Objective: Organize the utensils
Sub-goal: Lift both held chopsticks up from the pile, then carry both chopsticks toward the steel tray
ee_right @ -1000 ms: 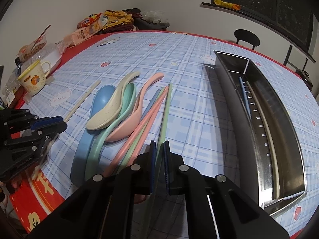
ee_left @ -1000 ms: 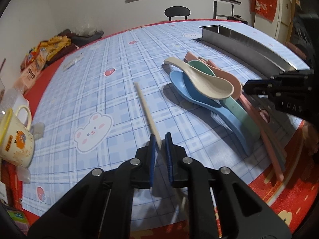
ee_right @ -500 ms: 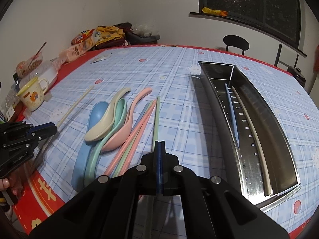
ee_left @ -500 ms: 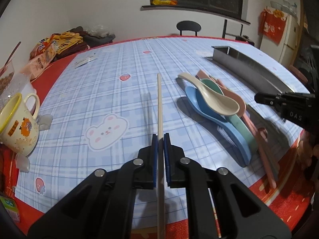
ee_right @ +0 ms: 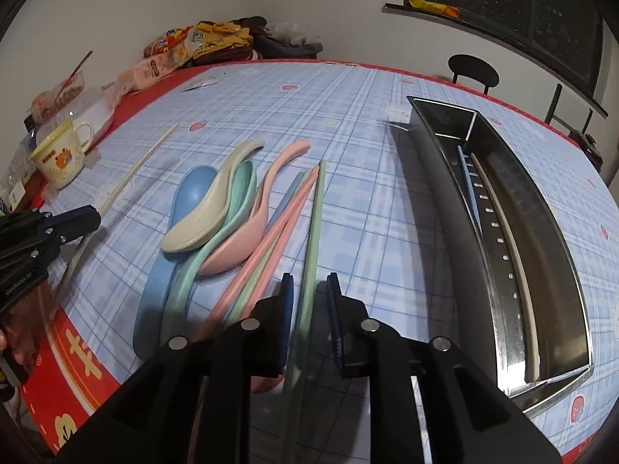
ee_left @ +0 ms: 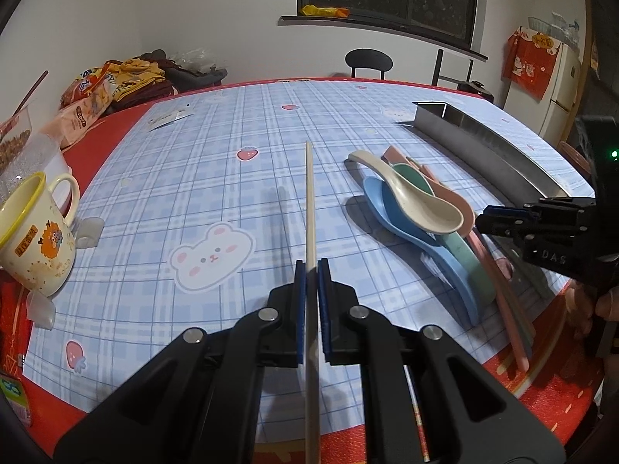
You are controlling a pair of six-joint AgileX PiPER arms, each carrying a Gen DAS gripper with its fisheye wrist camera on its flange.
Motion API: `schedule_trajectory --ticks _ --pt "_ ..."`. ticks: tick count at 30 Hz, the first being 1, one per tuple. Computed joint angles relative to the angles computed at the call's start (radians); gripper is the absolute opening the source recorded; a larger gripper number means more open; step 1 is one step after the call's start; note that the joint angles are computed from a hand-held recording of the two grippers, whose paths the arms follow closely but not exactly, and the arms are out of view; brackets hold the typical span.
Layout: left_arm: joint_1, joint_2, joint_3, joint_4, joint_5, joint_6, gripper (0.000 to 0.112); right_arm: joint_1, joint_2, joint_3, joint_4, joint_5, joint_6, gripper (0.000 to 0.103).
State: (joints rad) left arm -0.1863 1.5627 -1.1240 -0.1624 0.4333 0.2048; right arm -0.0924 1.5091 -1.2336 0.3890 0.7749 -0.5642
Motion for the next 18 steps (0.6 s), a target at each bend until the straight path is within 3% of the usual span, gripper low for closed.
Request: schedule_trajectory --ticks 3,5,11,18 --pt "0.003 -0.001 0.002 -0.012 -0.002 0.017 0.01 0.033 -0.007 0.01 -0.05 -0.024 0.023 0.018" --pt "0.007 -0.001 0.001 -0.028 -0.002 0.031 0.01 0.031 -0.007 0.01 -0.039 -0.02 0.01 0.008" --pt "0.025 -0.012 0.013 -0.097 -0.009 0.092 0.01 -0.035 -0.003 0.005 0.053 -0.01 -0.012 0.006" --pt "0.04 -0.017 0.018 -0.15 -0.014 0.139 0.01 -0.095 -0.05 0.058 0.183 -0.06 -0.101 0.006"
